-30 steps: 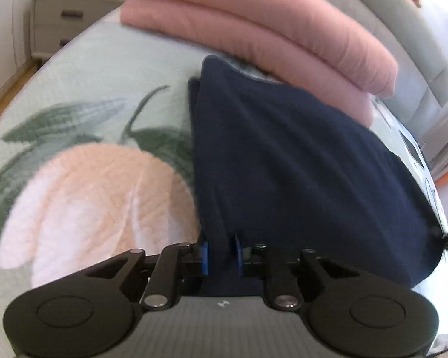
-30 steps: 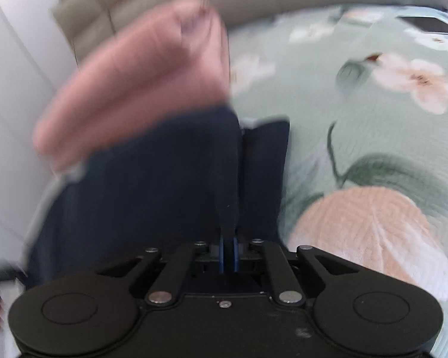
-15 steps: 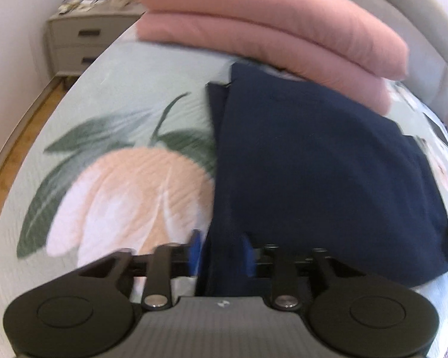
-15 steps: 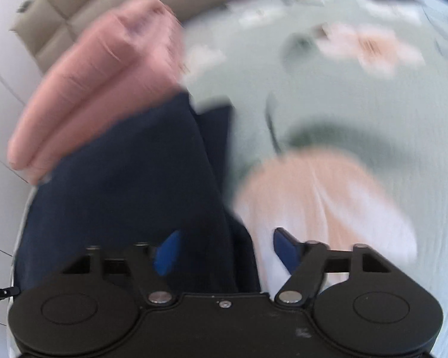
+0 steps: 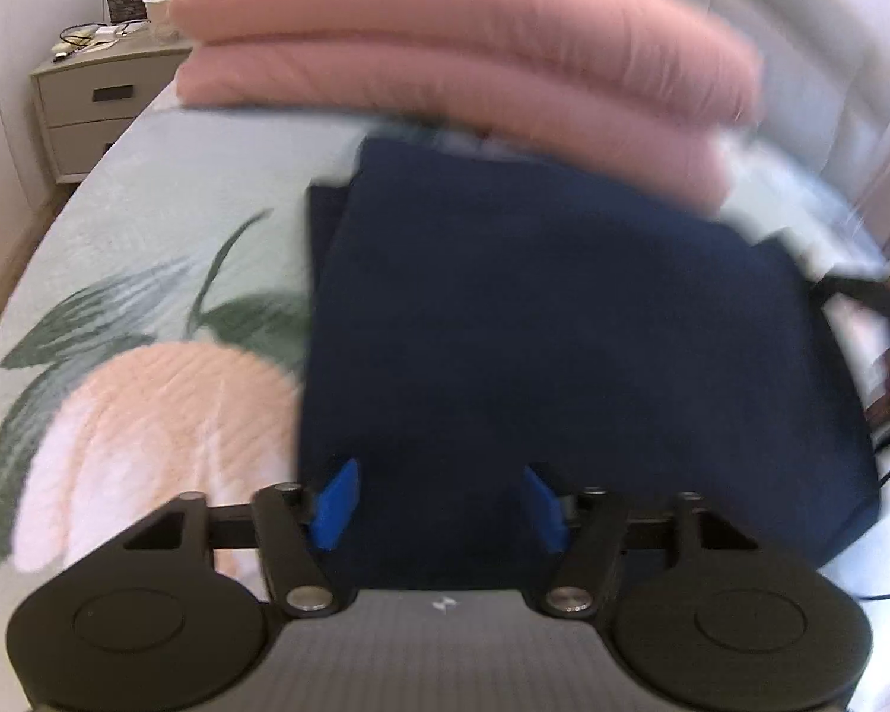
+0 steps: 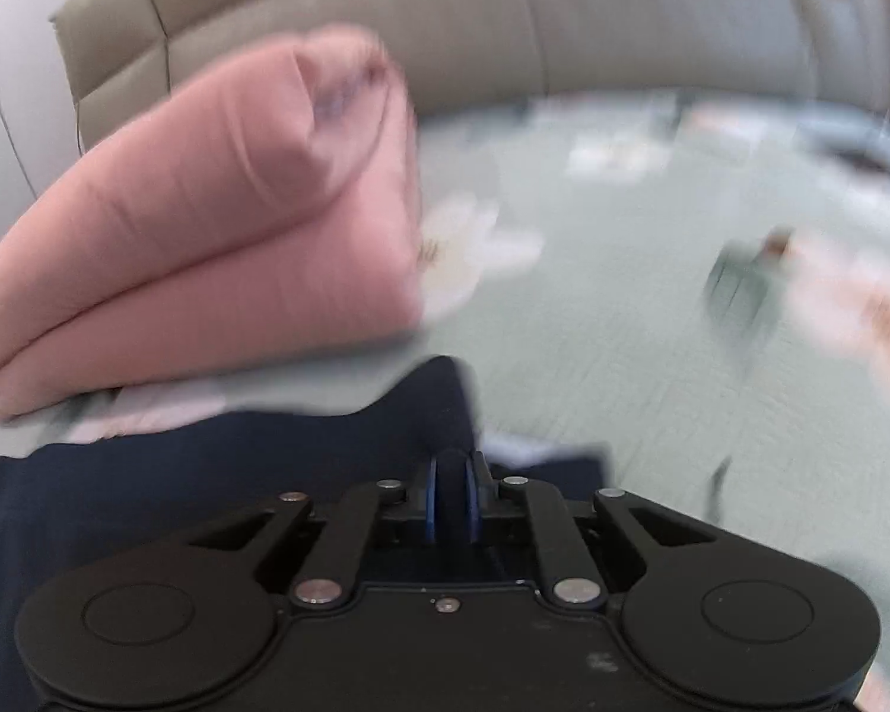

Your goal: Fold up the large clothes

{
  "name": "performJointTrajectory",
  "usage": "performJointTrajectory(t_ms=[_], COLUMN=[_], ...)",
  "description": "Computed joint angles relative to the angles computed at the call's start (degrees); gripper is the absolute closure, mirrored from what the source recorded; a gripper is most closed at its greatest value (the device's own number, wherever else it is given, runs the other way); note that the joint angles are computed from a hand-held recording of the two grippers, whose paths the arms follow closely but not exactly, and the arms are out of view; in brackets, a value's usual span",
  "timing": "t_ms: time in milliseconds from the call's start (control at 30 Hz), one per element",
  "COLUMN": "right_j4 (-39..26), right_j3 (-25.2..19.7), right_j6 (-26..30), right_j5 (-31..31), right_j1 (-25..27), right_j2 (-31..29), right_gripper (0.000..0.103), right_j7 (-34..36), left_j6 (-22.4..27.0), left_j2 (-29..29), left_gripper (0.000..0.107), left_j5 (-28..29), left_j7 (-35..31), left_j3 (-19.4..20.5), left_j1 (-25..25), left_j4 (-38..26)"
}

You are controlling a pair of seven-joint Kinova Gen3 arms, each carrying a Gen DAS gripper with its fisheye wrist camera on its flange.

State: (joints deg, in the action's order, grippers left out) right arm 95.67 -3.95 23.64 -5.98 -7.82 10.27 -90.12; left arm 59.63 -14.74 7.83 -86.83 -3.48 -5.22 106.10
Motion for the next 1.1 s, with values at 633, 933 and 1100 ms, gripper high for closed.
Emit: performJointTrajectory(t_ms=[633, 933, 1100], right_j4=[-12.6, 10.0, 23.2], right_j3=[15.4, -4.5, -15.9], right_j6=[20.2, 6.3, -4.1], right_j5=[5.7, 20.1, 22.7], right_j1=[-28.6, -17.3, -6.4], right_j2=[1.9, -10.1, -18.5], right_gripper=[0.001, 0.000, 0.000], right_j7=[-5.9, -18.5, -23.5], left_j6=[-2.4, -5.0, -4.8], left_j2=[7.4, 13.5, 14.1], left_gripper=[0.012, 0.013, 0.013], left_j5=[6.9, 5.6, 7.2], left_j7=[9.8, 11.3, 11.3], left_j3=[3.0, 4.5, 4.0], left_j1=[3.9, 5.0, 4.2], left_j4=[-10.0, -9.4, -9.4])
